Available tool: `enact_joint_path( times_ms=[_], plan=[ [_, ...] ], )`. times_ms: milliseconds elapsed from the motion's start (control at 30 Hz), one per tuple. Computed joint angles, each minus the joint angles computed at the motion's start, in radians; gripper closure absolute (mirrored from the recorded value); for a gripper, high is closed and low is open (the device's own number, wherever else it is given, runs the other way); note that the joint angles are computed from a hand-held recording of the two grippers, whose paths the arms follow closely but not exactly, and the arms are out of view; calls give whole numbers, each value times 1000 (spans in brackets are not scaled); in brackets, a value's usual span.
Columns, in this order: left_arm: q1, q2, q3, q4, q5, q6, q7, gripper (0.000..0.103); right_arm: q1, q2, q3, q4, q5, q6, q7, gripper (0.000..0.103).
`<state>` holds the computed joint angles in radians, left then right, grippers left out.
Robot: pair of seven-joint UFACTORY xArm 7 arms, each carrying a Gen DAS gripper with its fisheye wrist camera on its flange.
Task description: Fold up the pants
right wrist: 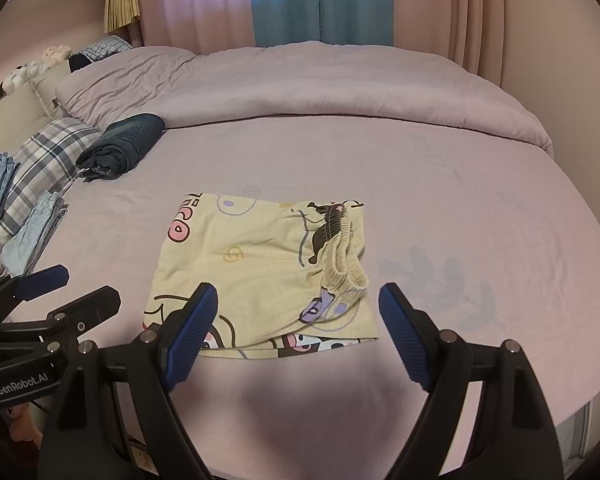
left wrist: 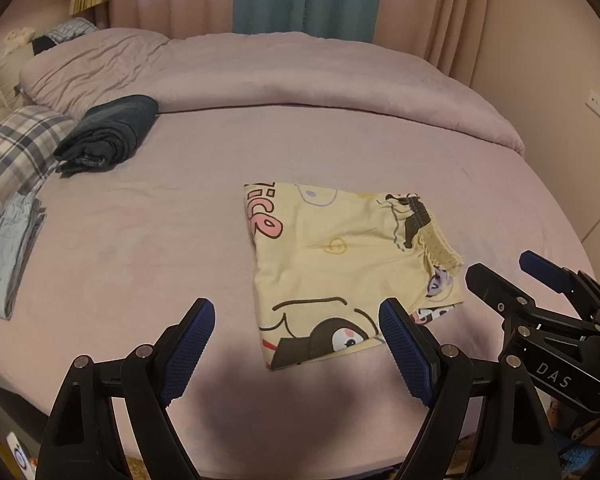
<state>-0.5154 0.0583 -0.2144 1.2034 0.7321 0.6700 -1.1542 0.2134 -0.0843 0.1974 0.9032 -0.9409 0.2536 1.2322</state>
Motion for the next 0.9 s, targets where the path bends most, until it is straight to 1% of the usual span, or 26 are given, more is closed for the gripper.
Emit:
enact_joint_path(
  times_ms=[900],
  plan=[
    [-1, -1, -1, 0, -17, -14, 14, 19, 2, 6, -6, 2, 2, 1, -6, 20]
  ],
)
